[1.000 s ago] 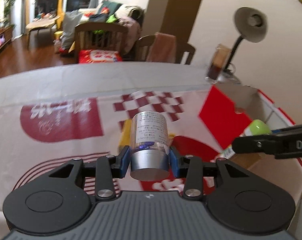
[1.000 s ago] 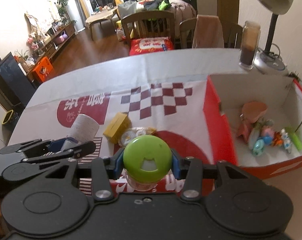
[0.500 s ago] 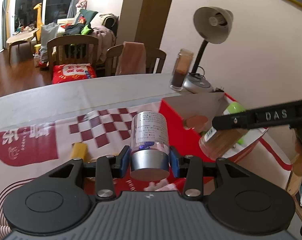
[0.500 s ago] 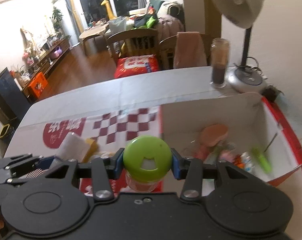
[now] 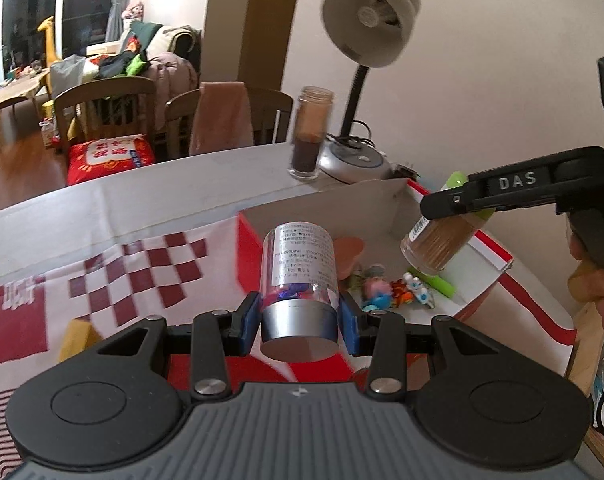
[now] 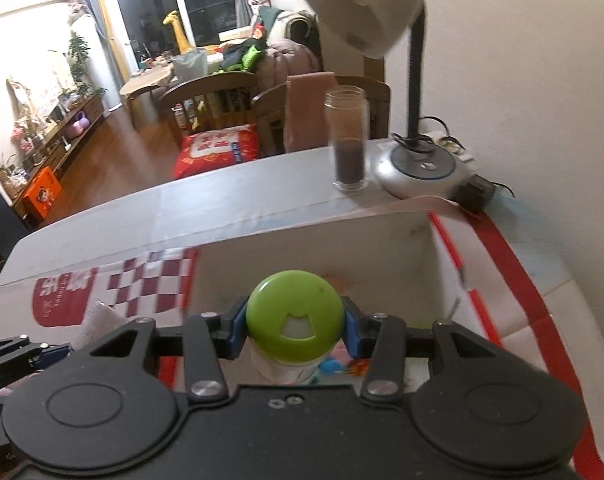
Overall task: Organize rigid objects
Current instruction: 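Lift the container and green-lidded jar and carry both toward the box, then lower the container and jar into the box and open both tools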
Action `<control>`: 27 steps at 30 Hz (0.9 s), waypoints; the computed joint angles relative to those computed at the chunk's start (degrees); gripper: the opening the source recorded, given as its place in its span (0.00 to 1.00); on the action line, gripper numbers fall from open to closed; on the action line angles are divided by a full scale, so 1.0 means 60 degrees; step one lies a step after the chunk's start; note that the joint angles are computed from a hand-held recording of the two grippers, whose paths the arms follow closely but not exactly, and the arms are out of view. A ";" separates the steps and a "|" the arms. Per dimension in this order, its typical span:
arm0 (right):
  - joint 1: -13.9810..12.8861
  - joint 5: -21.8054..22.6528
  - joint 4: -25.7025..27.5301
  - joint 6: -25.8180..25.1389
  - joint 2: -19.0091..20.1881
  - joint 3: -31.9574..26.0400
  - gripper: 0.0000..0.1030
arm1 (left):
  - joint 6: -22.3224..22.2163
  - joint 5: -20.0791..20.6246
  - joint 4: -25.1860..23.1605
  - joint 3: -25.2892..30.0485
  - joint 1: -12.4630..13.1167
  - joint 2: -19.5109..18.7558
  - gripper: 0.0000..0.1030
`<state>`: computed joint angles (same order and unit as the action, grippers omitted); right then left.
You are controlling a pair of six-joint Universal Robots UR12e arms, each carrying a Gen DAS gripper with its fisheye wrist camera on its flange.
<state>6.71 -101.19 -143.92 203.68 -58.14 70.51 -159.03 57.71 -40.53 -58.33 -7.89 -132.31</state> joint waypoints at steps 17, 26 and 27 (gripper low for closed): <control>-0.0700 0.1239 0.0882 -0.0641 -0.0327 0.0813 0.43 | 0.0426 0.1485 -0.1359 0.1929 -0.0939 -0.1205 0.39; -0.0841 0.1997 0.1490 -0.1266 -0.0203 0.0686 0.43 | 0.0295 0.2321 -0.2204 0.3391 -0.1250 -0.2094 0.39; -0.0857 0.2067 0.1583 -0.1333 -0.0181 0.0657 0.43 | 0.0304 0.2380 -0.2301 0.3512 -0.1272 -0.2163 0.39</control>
<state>1.57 -88.79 -134.43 195.68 -59.23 74.45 -157.21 72.00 -54.34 -37.26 -15.52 -145.29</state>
